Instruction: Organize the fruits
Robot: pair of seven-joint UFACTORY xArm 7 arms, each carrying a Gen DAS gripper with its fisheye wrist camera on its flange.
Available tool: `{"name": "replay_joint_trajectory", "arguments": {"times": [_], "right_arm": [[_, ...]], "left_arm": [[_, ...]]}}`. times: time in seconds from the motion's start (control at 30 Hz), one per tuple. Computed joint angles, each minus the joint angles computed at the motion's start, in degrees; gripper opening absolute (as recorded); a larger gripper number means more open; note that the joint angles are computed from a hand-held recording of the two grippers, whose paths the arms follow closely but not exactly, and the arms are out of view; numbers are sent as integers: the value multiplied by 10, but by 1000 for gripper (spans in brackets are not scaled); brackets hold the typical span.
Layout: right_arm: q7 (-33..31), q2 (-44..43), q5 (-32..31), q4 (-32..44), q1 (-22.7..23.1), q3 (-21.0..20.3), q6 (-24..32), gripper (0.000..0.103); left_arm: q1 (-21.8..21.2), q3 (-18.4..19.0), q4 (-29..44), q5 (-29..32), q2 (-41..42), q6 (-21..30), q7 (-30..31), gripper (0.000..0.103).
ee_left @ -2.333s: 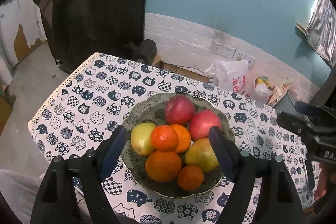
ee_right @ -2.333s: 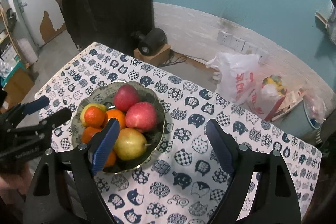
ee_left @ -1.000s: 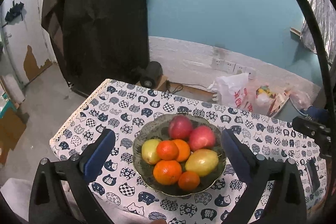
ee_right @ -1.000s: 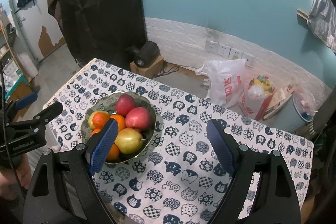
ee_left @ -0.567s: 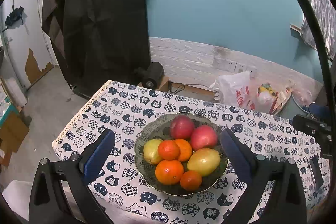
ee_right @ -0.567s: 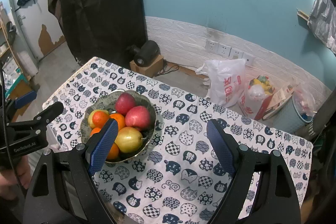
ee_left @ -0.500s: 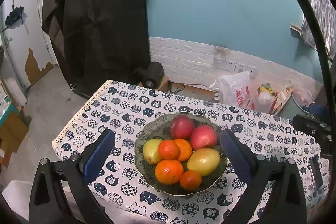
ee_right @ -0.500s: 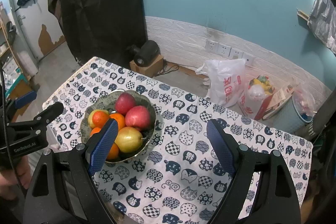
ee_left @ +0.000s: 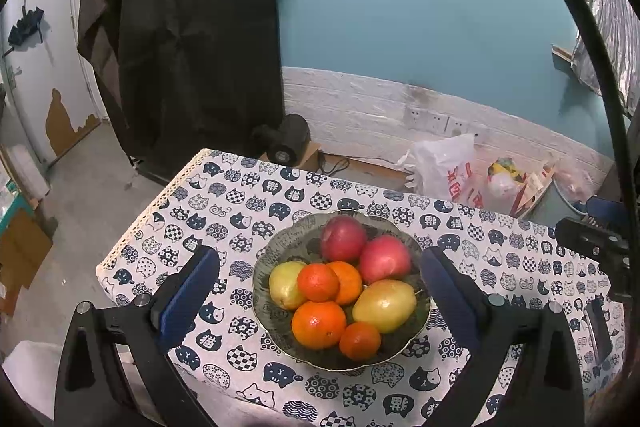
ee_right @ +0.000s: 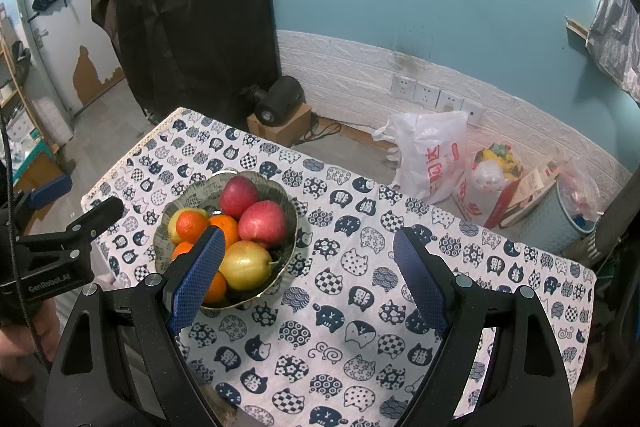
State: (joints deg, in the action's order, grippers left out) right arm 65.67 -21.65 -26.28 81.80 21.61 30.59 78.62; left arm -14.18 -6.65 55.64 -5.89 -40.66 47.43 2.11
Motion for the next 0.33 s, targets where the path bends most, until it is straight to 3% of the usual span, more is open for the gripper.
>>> {"name": "replay_joint_trajectory", "arguments": {"times": [0.33], "right_arm": [[1,-1,1,-2,1,0,1,85]], "left_arm": [[-3,0,3,-3,1,11,0,102]]}}
